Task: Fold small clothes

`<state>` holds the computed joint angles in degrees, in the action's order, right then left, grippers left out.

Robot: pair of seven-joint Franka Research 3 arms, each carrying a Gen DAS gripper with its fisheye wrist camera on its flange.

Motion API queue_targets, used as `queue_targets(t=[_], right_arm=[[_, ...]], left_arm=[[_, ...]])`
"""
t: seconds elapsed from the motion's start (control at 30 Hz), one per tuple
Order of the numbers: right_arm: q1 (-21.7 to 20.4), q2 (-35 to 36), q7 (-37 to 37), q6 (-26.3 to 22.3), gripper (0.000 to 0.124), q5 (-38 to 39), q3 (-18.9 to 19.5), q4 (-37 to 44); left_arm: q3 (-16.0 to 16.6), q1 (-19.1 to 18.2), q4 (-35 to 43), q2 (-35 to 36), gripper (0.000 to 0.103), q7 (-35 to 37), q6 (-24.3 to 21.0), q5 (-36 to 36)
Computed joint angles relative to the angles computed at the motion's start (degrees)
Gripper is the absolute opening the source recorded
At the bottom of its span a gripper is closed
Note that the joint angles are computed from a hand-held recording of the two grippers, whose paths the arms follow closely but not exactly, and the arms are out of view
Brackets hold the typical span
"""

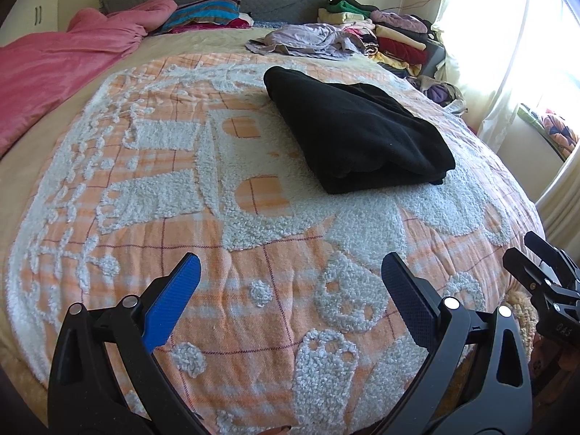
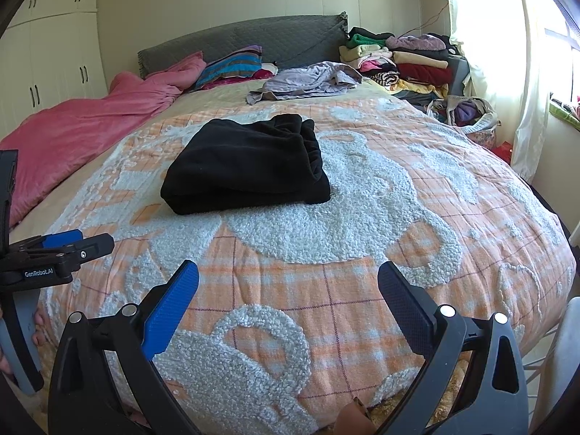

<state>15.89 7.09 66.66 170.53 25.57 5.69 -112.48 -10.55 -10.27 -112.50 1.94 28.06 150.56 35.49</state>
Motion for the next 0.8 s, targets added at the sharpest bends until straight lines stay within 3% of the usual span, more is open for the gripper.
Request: queue_targets(t=[0.8], right_arm=[[0.6,-0.4,3.1,0.6,0.099,-3.6,-0.6,-0.8]], left_arm=[[-0.2,-0.2,0.2,-0.4,0.093,-0.9,-1.5,0.7]])
